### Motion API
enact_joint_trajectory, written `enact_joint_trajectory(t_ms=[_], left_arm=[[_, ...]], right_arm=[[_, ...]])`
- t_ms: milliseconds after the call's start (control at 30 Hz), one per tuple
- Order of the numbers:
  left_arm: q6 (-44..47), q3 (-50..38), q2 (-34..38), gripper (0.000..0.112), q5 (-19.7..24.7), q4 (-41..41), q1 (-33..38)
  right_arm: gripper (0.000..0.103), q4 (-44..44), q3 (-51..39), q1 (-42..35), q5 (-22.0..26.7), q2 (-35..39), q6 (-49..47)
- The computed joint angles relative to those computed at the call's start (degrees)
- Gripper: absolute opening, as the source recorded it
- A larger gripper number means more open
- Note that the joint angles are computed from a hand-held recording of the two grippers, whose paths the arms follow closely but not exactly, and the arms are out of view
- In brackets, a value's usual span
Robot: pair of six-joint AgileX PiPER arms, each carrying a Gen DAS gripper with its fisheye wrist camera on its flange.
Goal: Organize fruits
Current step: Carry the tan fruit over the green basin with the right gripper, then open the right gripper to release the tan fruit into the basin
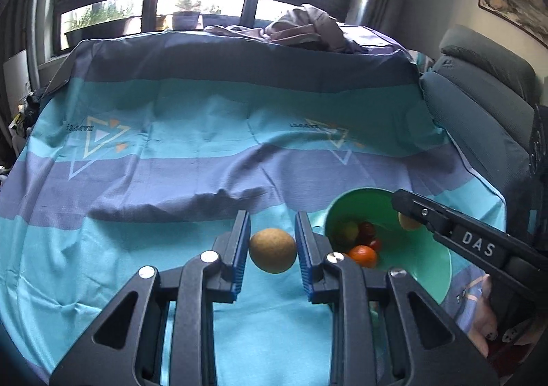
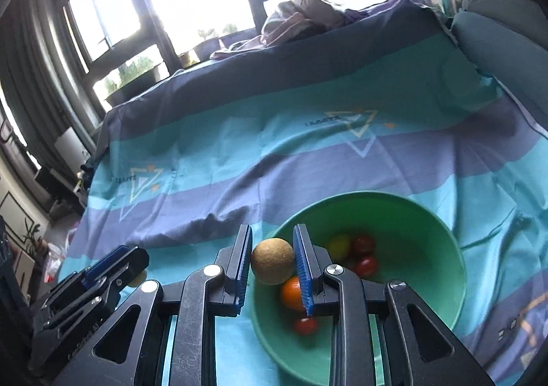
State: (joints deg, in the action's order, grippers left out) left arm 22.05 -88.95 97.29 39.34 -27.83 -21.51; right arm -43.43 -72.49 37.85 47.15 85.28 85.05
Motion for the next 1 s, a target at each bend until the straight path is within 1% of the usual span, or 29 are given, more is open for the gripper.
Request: enact_joint_trajectory(t_ms=[100, 233, 367, 433, 500, 733, 833, 933, 1000], left_arm=[[-3.0, -1.3, 0.9, 0.027, 0.0, 2.6, -4.3], [-4.8, -4.3, 3.5, 0.027, 2.0, 3.2, -7.9], [-8.3, -7.3, 7.0, 0.027, 4.2, 6.1, -11.1], [-9.9, -8.8, 8.8, 0.027, 5.4, 7.5, -12.4], [-10.8, -9.9, 10.3, 0.027, 6.4, 8.4, -13.1], [-13.7, -11.6, 12.9, 0.027, 7.7, 12.2, -15.2], [-14.5, -11.5, 13.3, 0.027, 7.7, 13.1, -15.5], [-14.1, -12.8, 14.0, 0.026, 9.1, 13.2, -15.7], [-13.9, -11.5, 13.0, 0.026, 7.5, 12.6, -15.8]], right_arm=[[0.027, 0.0, 3.4, -2.0, -0.2, -2.8, 1.5], [0.027, 0.9, 7.1, -4.3, 0.1, -5.7, 1.2], [0.027, 2.5, 10.2, -6.4, 0.8, -7.5, 0.0], [0.027, 4.3, 11.6, -8.2, -0.2, -8.0, -1.4], [0.027, 6.5, 13.1, -10.2, -1.9, -8.4, -3.1], [0.027, 10.8, 14.3, -12.7, -3.0, -7.3, -6.8], [0.027, 11.4, 13.7, -12.8, -1.8, -6.3, -7.4], [0.027, 11.7, 13.3, -12.8, -0.7, -6.0, -7.1], [0.027, 11.3, 13.4, -12.7, -0.7, -6.3, -6.8]])
